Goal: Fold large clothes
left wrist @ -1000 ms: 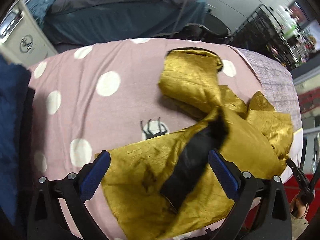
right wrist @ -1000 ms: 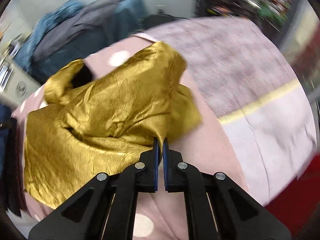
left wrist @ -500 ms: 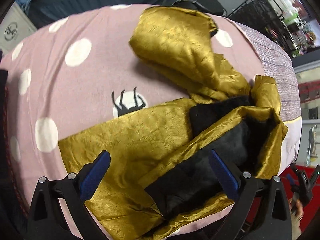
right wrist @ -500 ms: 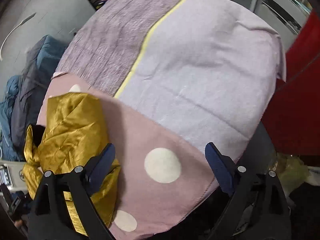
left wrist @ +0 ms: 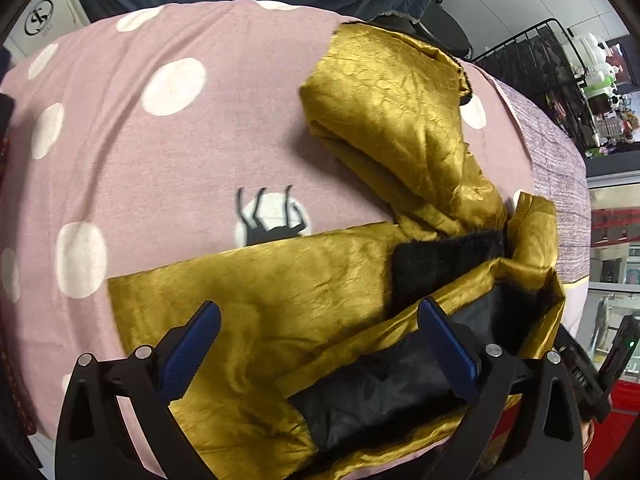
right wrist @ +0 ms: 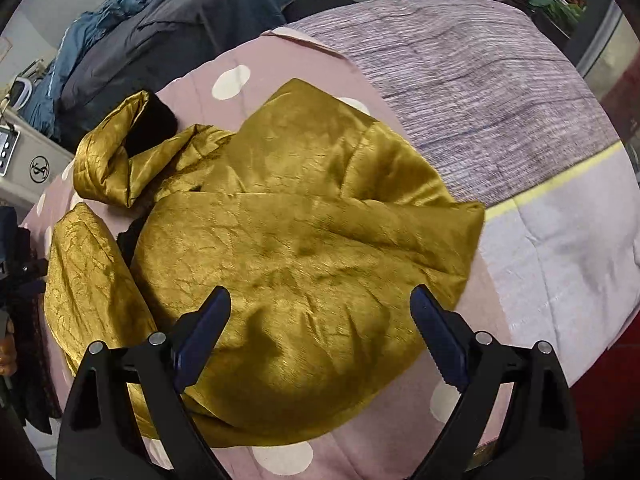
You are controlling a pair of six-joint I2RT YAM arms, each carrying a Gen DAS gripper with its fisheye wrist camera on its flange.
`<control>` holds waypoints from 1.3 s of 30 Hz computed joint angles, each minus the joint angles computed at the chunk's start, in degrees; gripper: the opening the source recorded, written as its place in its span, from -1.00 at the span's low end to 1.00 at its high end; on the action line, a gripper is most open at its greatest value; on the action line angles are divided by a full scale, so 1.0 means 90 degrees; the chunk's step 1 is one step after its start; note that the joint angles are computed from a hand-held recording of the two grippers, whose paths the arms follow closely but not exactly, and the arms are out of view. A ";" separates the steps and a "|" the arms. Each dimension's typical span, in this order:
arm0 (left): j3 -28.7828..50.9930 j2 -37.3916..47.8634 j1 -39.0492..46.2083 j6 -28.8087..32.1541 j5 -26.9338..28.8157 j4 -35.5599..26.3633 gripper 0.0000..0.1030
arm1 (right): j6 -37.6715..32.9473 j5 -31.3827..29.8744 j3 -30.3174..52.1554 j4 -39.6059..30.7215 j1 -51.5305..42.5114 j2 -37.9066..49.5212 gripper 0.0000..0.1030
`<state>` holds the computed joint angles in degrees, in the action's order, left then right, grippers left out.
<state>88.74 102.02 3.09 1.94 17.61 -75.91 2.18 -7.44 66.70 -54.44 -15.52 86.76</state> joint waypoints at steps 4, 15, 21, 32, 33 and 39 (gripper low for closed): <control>0.0279 0.0522 -0.0411 -0.0382 0.0253 0.0235 0.87 | -0.0480 0.0144 -0.0160 -0.0215 0.0555 0.0028 0.75; 0.1664 0.2554 -0.1755 -0.1293 0.0150 0.0939 0.87 | -0.1219 0.0935 -0.1486 -0.0001 0.1408 -0.0461 0.06; 0.1414 0.2617 -0.1475 -0.2082 0.0785 0.1593 -0.25 | -0.1039 0.0968 -0.1405 0.0139 0.0831 -0.0538 -0.97; 0.1093 0.1199 -0.0501 -0.1672 0.1129 0.2033 -0.78 | -0.0718 0.0087 -0.0244 -0.0398 -0.0861 0.0024 -0.75; 0.1211 0.1093 -0.0299 -0.1654 0.1027 0.1991 -0.78 | -0.0749 0.0031 -0.0270 -0.0485 -0.0880 -0.0012 -0.53; 0.1629 0.0574 0.0844 -0.1255 0.0636 0.1643 -0.78 | -0.1409 -0.0057 -0.1175 -0.0410 0.0258 -0.1029 0.55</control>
<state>103.40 107.18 10.69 -9.35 23.34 -61.12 -10.50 -7.96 56.12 -58.13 -13.20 77.50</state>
